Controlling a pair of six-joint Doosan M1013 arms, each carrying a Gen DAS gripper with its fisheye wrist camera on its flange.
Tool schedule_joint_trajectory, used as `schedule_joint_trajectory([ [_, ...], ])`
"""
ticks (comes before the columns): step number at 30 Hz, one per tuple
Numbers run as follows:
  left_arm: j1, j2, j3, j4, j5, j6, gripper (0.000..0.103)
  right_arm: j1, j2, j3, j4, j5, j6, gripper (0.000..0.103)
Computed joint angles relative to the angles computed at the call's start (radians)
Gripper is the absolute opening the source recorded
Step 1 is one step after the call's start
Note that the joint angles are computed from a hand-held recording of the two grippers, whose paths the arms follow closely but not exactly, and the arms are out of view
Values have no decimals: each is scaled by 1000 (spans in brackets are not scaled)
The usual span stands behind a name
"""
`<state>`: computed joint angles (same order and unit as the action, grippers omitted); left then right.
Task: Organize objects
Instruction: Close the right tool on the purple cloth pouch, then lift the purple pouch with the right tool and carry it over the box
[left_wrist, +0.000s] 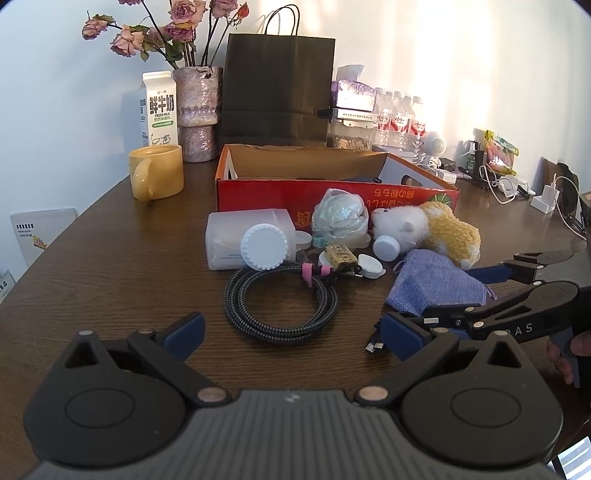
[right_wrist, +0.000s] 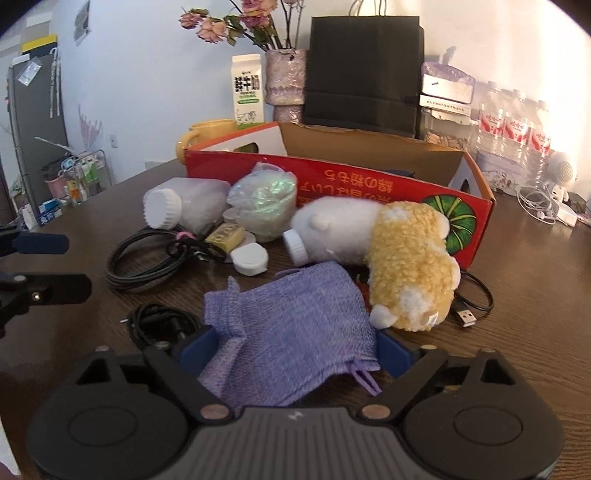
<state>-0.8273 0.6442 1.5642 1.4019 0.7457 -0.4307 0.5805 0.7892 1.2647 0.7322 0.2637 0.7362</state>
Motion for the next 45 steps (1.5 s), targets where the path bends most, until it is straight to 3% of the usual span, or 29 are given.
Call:
schedule_joint_trajectory([
  [9, -5, -1, 2, 5, -4, 0, 103, -1, -19, 41, 324, 4, -353, 37],
  [13, -5, 1, -4, 1, -13, 13, 103, -3, -26, 58, 466, -8, -476, 22],
  [17, -5, 7, -14, 4, -31, 33, 103, -2, -29, 63, 501, -5, -516, 16],
  [22, -7, 15, -29, 11, -59, 59, 103, -4, -35, 80, 648, -3, -656, 14],
  [34, -8, 51, -85, -11, -122, 190, 102, -15, -58, 147, 1278, 3, -1205, 13],
  [40, 0, 83, -136, -93, -144, 326, 86, -19, -64, 166, 1446, 18, -1348, 13],
  [45, 7, 106, -173, -166, -143, 420, 62, -19, -66, 172, 1479, 27, -1382, 13],
])
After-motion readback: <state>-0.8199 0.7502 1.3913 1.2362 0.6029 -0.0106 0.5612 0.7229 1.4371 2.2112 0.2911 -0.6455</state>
